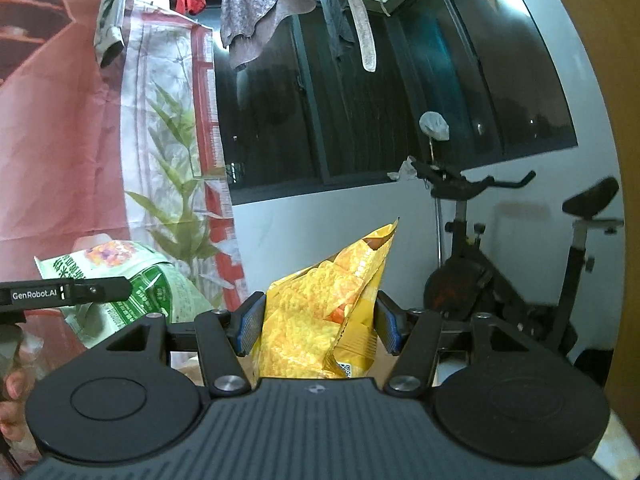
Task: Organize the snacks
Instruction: 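Lift both held bags up over the cardboard box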
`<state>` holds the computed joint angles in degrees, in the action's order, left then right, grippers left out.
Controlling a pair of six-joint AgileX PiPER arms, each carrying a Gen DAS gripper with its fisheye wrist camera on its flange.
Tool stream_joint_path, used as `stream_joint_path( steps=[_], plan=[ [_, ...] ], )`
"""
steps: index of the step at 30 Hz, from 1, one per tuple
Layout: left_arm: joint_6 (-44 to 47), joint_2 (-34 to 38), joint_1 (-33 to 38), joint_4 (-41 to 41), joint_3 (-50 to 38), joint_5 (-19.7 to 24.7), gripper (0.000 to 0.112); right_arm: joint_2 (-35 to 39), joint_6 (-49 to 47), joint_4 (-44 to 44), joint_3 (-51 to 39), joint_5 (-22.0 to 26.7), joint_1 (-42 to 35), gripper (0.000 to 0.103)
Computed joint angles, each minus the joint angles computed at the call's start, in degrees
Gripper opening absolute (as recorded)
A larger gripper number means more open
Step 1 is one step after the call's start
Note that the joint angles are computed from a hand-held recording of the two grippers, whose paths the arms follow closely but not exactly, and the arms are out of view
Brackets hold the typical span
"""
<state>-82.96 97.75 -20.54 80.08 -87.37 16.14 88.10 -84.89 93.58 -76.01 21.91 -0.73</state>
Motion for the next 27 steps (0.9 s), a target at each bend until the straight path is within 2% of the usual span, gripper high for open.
stream_joint_path(
  steps=[5,10,12,16,18,19,21,23,25,27],
  plan=[
    [20.42,10.21,0.51,-17.58,-14.44,2.67,0.067,8.34,4.59,-7.26,-9.61,-3.77,2.05,0.059],
    [42.14,18.91,1.70,-38.43,-27.11,8.00,0.068,16.40,22.44,-26.81,-18.98,-4.91,3.63,0.059],
    [47.46,21.88,2.10,-43.64,-31.15,10.69,0.068,18.56,28.69,-33.16,-21.32,-4.23,3.98,0.059],
    [55.04,26.86,2.66,-50.42,-38.54,18.02,0.071,21.27,38.05,-42.53,-23.78,-2.86,4.49,0.060],
    [59.51,28.66,3.28,-54.59,-42.18,22.13,0.084,22.15,41.17,-45.59,-24.35,-1.98,4.51,0.061],
    [61.70,29.33,3.66,-56.71,-43.53,23.50,0.086,22.44,42.60,-46.97,-24.68,-1.44,4.51,0.062],
    [61.33,28.03,4.09,-56.45,-40.95,22.44,0.086,23.24,47.08,-51.25,-25.91,0.46,4.47,0.063],
    [61.31,26.56,4.67,-56.67,-38.86,21.46,0.087,23.54,49.96,-53.74,-26.57,1.96,4.25,0.069],
    [61.64,25.43,5.29,-57.86,-37.75,20.93,0.087,22.90,51.11,-54.50,-25.72,1.59,4.19,0.074],
    [61.43,23.57,5.77,-58.31,-35.49,19.77,0.087,22.21,51.99,-55.02,-25.21,1.58,4.15,0.074]
  ],
)
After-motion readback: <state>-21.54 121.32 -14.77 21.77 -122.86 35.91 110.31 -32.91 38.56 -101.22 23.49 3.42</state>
